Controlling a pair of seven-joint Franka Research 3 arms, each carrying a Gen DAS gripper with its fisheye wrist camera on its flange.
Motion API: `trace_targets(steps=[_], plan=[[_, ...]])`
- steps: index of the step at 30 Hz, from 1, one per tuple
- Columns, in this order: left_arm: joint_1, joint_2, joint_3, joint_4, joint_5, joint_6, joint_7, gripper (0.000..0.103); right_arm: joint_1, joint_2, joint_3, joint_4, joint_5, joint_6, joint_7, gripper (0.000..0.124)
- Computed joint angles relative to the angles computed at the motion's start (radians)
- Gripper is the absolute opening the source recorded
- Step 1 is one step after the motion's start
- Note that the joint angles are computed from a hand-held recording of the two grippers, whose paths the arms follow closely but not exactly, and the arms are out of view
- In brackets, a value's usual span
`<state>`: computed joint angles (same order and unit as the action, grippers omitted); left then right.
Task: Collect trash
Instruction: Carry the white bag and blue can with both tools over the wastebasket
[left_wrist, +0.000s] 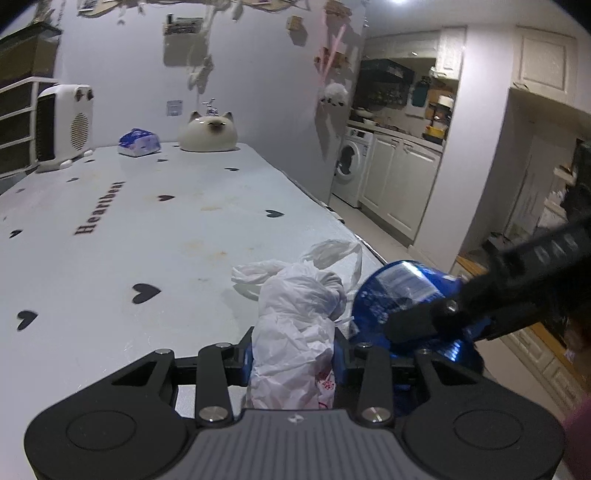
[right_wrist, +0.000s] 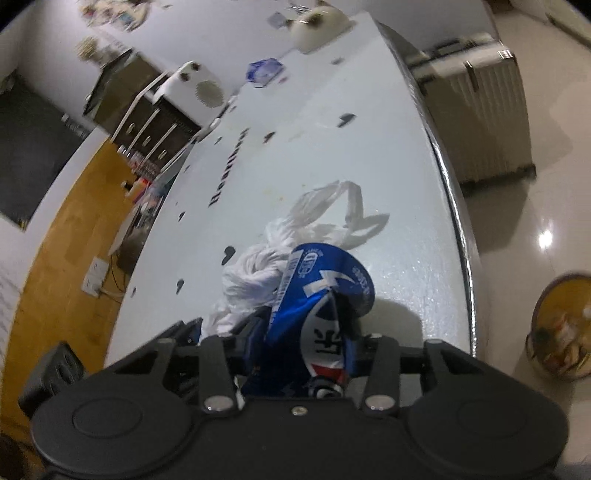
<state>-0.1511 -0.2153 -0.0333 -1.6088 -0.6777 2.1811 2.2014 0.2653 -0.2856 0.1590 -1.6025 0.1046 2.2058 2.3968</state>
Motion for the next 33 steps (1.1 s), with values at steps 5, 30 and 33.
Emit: trace_targets(steps=[5,30,33], plan=[[0.006,-0.035,-0.001,-0.028,0.023,0.035,-0.063,0.039,0.002,-0.035,0.021,-0.018,-0.071,0.033,-0.086,0.043],[-0.113,-0.339,0.02,-0.232,0.317,0.216,-0.379,0.039,-0.132,-0.294,0.166,-0.174,-0.393,0.038,-0.241,0.043],[-0.141,-0.368,0.02,-0.253,0.337,0.231,-0.402,0.039,-0.153,-0.339,0.169,-0.206,-0.383,0.042,-0.243,0.043]])
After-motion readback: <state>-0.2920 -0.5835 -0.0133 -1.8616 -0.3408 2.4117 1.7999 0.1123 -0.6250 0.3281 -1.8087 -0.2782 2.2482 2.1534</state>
